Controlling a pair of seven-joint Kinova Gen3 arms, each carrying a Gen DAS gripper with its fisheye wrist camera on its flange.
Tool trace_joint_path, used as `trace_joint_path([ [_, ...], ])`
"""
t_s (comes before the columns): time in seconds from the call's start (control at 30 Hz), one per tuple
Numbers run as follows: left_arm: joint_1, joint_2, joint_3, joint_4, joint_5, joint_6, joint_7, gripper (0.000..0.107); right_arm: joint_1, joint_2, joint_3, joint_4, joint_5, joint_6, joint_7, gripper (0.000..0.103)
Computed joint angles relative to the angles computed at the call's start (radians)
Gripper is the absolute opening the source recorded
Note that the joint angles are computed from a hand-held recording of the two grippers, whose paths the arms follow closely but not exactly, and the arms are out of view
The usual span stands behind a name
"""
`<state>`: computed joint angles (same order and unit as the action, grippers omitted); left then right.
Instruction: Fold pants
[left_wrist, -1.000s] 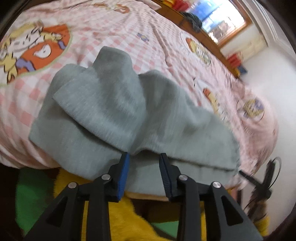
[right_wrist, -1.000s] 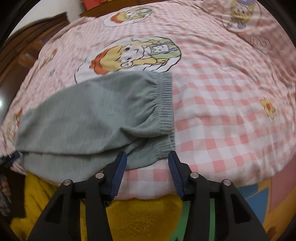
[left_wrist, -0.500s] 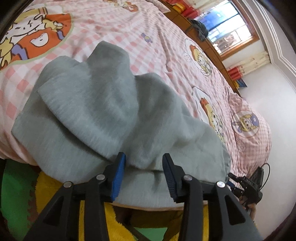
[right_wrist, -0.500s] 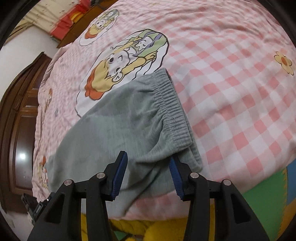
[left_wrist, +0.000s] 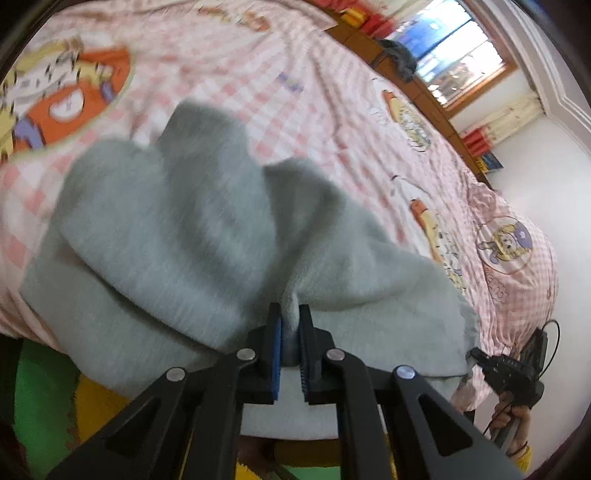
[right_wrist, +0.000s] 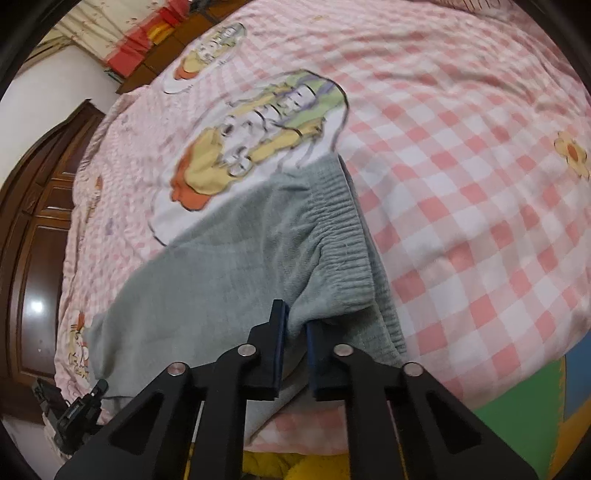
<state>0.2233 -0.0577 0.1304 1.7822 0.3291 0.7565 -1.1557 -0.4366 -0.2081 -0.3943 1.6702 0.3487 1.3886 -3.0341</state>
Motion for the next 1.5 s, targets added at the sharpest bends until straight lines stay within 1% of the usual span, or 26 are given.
trace_joint_path([
  [0.07,0.002,-0.028,-0.001,-0.021,-0.013,0.024,-0.018,0.007,-0.008,-0.015,-0.022,-0.026,0.025,0.014,0.001,0.007],
  [0.13,0.007,-0.051,0.010,-0.067,-0.059,0.087,-0.024,0.007,-0.012,-0.025,-0.044,-0.050,0.039,0.032,0.002,0.006],
  [0.23,0.012,-0.052,0.048,-0.117,-0.150,0.175,0.001,0.007,-0.022,-0.030,-0.084,-0.074,0.048,0.074,0.017,0.006],
  [0.3,0.025,-0.043,0.051,-0.118,-0.180,0.208,0.020,0.007,-0.028,-0.029,-0.089,-0.060,0.034,0.090,0.023,0.006],
  [0.37,0.028,-0.032,0.045,-0.091,-0.176,0.218,0.033,0.007,-0.031,-0.029,-0.080,-0.035,0.011,0.087,0.021,0.006],
  [0.43,0.028,-0.022,0.035,-0.065,-0.150,0.219,0.043,0.007,-0.030,-0.040,-0.058,0.009,-0.030,0.065,0.020,0.006],
  [0.5,0.026,-0.032,0.025,-0.034,-0.122,0.215,0.044,0.007,-0.026,-0.053,-0.046,0.042,-0.064,0.042,0.012,0.006],
  [0.57,0.029,-0.047,0.031,-0.031,-0.136,0.221,0.046,0.007,-0.018,-0.070,-0.051,0.054,-0.072,0.032,0.010,0.006],
  [0.67,0.034,-0.046,0.043,-0.054,-0.174,0.246,0.050,0.007,-0.006,-0.073,-0.074,0.042,-0.050,0.046,0.029,0.006],
  [0.73,0.041,-0.028,0.053,-0.071,-0.193,0.265,0.058,0.007,-0.001,-0.070,-0.066,0.041,-0.053,0.049,0.049,0.006],
  [0.8,0.052,0.001,0.061,-0.089,-0.216,0.299,0.057,0.010,0.001,-0.062,-0.048,0.044,-0.080,0.058,0.076,0.007],
  [0.83,0.062,0.013,0.070,-0.102,-0.237,0.318,0.066,0.010,0.002,-0.061,-0.055,0.047,-0.080,0.069,0.073,0.009],
  [0.9,0.086,0.013,0.086,-0.121,-0.293,0.351,0.077,0.012,0.001,-0.081,-0.069,0.056,-0.076,0.069,0.060,0.015],
  [0.93,0.097,0.008,0.092,-0.127,-0.318,0.358,0.080,0.014,0.003,-0.093,-0.077,0.060,-0.075,0.073,0.053,0.015],
  [1.0,0.120,-0.007,0.112,-0.146,-0.385,0.376,0.092,0.019,0.015,-0.120,-0.104,0.063,-0.063,0.093,0.034,0.019],
  [1.03,0.122,-0.014,0.128,-0.158,-0.417,0.384,0.101,0.020,0.024,-0.127,-0.114,0.063,-0.060,0.101,0.028,0.019],
  [1.07,0.136,-0.015,0.126,-0.166,-0.432,0.385,0.109,0.020,0.035,-0.134,-0.118,0.068,-0.057,0.110,0.021,0.019],
  [1.13,0.142,-0.015,0.125,-0.182,-0.438,0.370,0.108,0.020,0.050,-0.148,-0.105,0.083,-0.072,0.100,0.026,0.019],
  [1.2,0.145,-0.009,0.117,-0.182,-0.410,0.335,0.089,0.021,0.068,-0.158,-0.097,0.105,-0.078,0.067,0.027,0.019],
  [1.27,0.151,0.007,0.117,-0.189,-0.392,0.325,0.092,0.021,0.084,-0.157,-0.099,0.118,-0.081,0.049,0.026,0.019],
  [1.33,0.157,0.016,0.111,-0.177,-0.356,0.280,0.068,0.021,0.096,-0.173,-0.091,0.138,-0.090,0.007,0.019,0.019],
  [1.4,0.167,0.041,0.116,-0.175,-0.363,0.241,0.067,0.022,0.116,-0.179,-0.086,0.153,-0.097,-0.031,0.013,0.019],
  [1.47,0.182,0.089,0.119,-0.191,-0.395,0.240,0.094,0.022,0.131,-0.166,-0.095,0.154,-0.088,-0.044,0.014,0.019],
  [1.5,0.186,0.116,0.113,-0.196,-0.393,0.235,0.092,0.022,0.134,-0.162,-0.110,0.148,-0.077,-0.042,0.012,0.014],
])
